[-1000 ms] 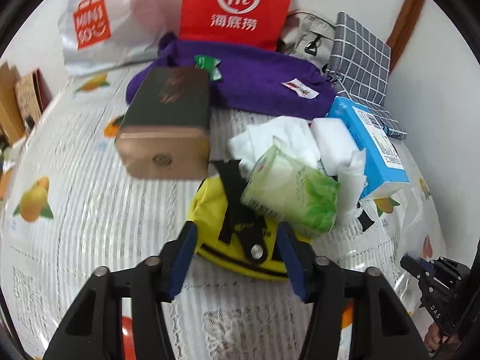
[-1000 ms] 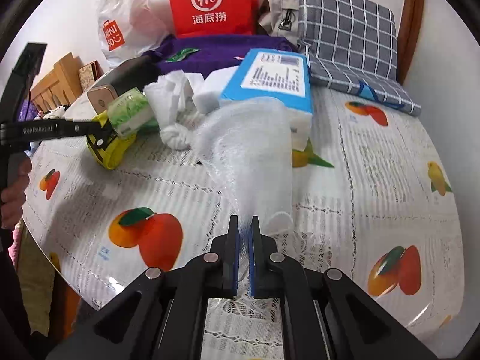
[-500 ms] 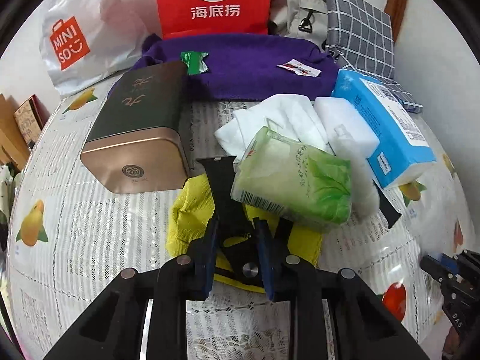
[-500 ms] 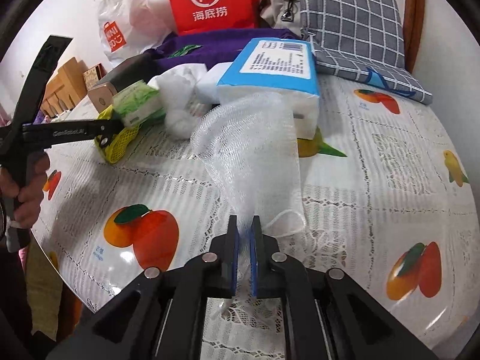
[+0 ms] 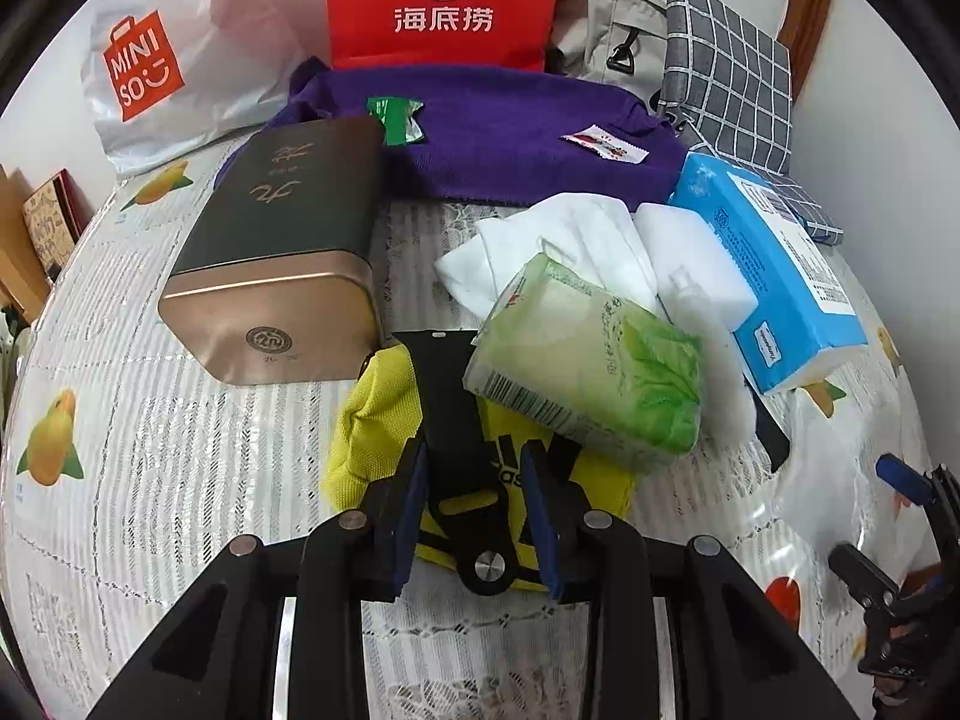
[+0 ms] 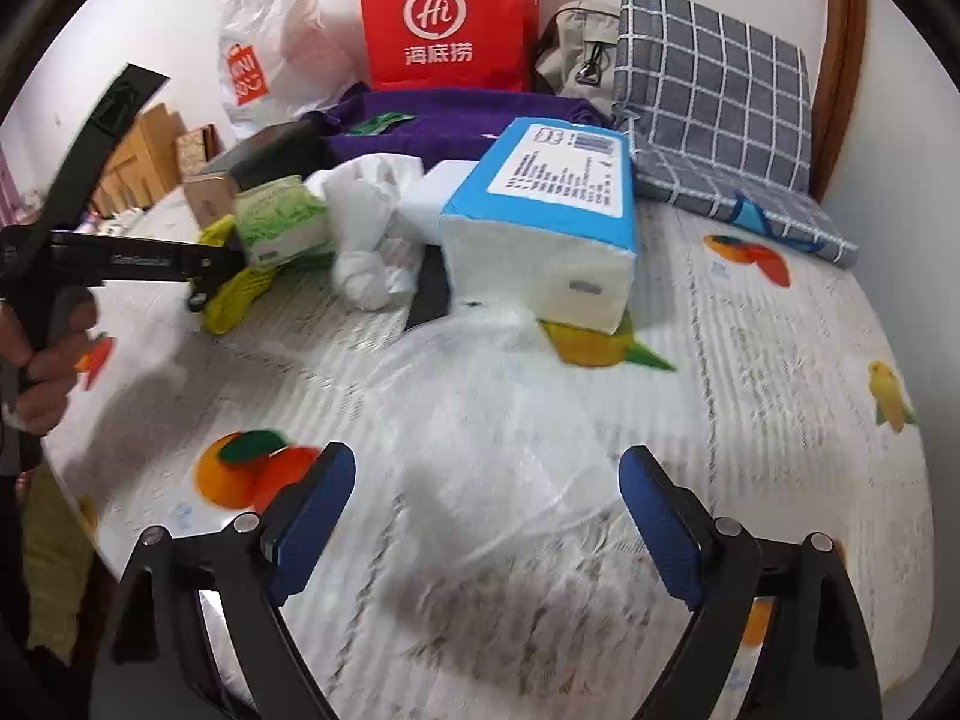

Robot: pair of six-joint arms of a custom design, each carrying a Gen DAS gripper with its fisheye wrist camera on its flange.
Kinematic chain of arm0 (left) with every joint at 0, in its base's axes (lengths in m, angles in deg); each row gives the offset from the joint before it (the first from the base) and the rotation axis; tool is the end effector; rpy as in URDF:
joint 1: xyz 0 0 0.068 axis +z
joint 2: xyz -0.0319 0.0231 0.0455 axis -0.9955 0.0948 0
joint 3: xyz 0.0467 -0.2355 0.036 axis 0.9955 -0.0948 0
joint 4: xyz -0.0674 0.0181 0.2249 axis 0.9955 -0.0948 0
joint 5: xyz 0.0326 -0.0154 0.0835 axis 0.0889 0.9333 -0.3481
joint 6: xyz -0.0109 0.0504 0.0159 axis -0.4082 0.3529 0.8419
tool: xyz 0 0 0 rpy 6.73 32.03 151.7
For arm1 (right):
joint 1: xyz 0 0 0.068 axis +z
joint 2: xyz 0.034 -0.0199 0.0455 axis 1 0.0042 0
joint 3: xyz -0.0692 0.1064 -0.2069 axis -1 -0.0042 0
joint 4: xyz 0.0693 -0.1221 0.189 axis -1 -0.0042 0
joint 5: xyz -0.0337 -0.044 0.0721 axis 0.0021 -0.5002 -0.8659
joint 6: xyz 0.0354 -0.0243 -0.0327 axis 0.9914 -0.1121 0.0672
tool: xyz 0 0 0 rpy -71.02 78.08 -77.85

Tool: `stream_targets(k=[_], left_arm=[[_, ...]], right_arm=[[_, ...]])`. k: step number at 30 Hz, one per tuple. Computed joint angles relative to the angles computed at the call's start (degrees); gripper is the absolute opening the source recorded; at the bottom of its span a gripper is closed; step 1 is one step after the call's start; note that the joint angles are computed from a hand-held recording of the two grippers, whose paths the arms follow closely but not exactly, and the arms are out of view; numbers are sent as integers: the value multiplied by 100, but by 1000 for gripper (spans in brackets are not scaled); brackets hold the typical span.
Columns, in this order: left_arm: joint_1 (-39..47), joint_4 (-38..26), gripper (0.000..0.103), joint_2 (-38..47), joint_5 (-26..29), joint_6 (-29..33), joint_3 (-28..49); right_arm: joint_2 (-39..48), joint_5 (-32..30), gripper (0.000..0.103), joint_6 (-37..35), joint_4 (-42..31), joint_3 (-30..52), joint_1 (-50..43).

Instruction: Organize soft objects

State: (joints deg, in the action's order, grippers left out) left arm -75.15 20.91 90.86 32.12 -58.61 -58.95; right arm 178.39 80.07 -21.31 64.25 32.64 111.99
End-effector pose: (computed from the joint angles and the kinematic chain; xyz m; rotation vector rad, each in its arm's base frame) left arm 0.2161 0.0320 0.0486 -0.1342 2.5940 -0.0662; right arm 0.1793 0.0748 0.0124 -0.5536 2.4159 0.1933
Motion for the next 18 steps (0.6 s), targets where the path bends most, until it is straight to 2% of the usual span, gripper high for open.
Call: stream_targets(k=[1, 2, 4, 6, 8, 11, 12, 16, 18], left_arm=[[-22, 87, 27, 34, -26, -8, -18], [-40, 205, 21, 71, -101, -9, -54], [54, 220, 19, 96, 9, 58, -40], [316, 36, 10, -14, 309, 171, -20], [662, -4, 8, -241, 799, 311, -140], [730, 13, 6, -425, 818, 421, -276], [728, 32, 6, -450, 812, 443, -308], [719, 22, 6, -317, 810, 421, -270], [628, 52, 8, -146, 746, 378, -173]], right_arm=[[124, 115, 89, 23, 0, 114, 57], [250, 179, 89, 53, -49, 250, 103], [491, 208, 89, 130, -339, 614, 172], [685, 201, 96, 209, -540, 886, 233], [818, 209, 98, 287, -483, 991, 279], [845, 217, 97, 397, -499, 1039, 281], [869, 243, 93, 403, -458, 1044, 296], [734, 294, 64, 443, -336, 901, 310], [713, 289, 56, 445, -339, 892, 321]])
